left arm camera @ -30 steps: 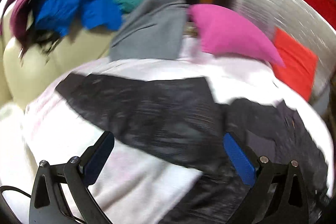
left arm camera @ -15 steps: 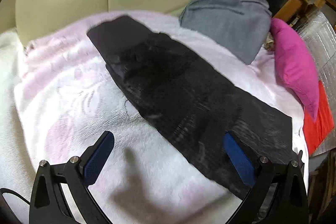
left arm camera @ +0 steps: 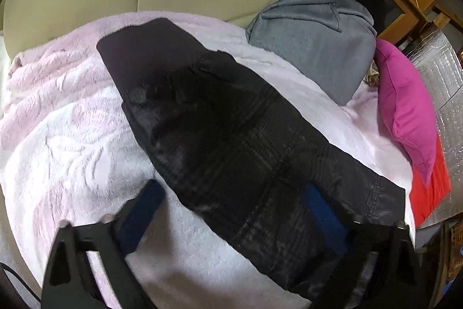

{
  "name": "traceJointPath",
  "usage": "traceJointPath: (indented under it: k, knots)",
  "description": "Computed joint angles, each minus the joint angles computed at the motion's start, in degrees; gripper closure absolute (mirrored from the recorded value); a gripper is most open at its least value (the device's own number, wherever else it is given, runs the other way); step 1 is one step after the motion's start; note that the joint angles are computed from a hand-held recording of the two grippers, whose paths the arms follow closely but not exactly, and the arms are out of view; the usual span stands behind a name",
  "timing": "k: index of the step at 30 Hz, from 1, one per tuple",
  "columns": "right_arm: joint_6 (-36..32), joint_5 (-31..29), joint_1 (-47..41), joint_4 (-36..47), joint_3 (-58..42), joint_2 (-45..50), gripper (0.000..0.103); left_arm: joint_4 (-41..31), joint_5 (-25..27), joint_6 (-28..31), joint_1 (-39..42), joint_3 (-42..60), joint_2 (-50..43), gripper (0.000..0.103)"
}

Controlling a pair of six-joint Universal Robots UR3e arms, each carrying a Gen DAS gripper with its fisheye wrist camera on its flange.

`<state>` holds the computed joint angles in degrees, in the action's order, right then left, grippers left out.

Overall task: Fold large clothes
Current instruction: 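Grasp the other black sleeve with the left gripper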

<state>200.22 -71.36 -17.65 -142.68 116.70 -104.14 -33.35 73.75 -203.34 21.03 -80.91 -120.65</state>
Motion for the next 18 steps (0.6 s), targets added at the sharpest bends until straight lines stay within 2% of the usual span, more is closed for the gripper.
traceJointPath:
  k: [1,2,4,5,6,7,9,13,18]
  knots:
    - [-0.15,0.07,-0.15,0.04,0.12,-0.18,0.039,0.12,1.22,0.11,-0.32,0.43,-0.32,0.027]
    - [-0.19,0.06,-0.24,0.04,0.24,-0.33,0.039,0.28,2.09,0.15,-0.47,0.59,-0.52,0.032]
    - [-0.29,0.29,-0.69,0.19,0.6,-0.8,0.039,0.74,3.84,0.21,-0.76,0.87,-0.88,0.057]
    - [-0.43,0.61,-1.04,0.44,0.76,-1.07,0.039,1.24,3.86,0.23,-0.62,0.78,-0.95,0.062]
    - [-0.54,0.64,-1.21,0.62,0.87,-1.29,0.039,1.85,3.27,0.12,-0.32,0.38,-0.82,0.075]
    - [-0.68,0.53,-1.3,0.73,0.89,-1.45,0.039,2.21,2.36,-0.12,0.09,-0.04,-0.49,0.083]
    - [-1.03,0.57,-1.63,1.22,0.91,-1.95,0.039,2.94,1.25,-0.83,0.39,-0.88,0.65,0.09]
    - [-1.4,0.99,-2.95,1.74,1.62,-3.52,0.039,5.82,1.96,1.02,-2.03,-1.57,4.02,0.093]
    - [-1.46,2.12,-5.39,2.6,3.26,-6.22,0.039,8.9,-0.37,2.78,-6.61,-2.31,8.19,0.095]
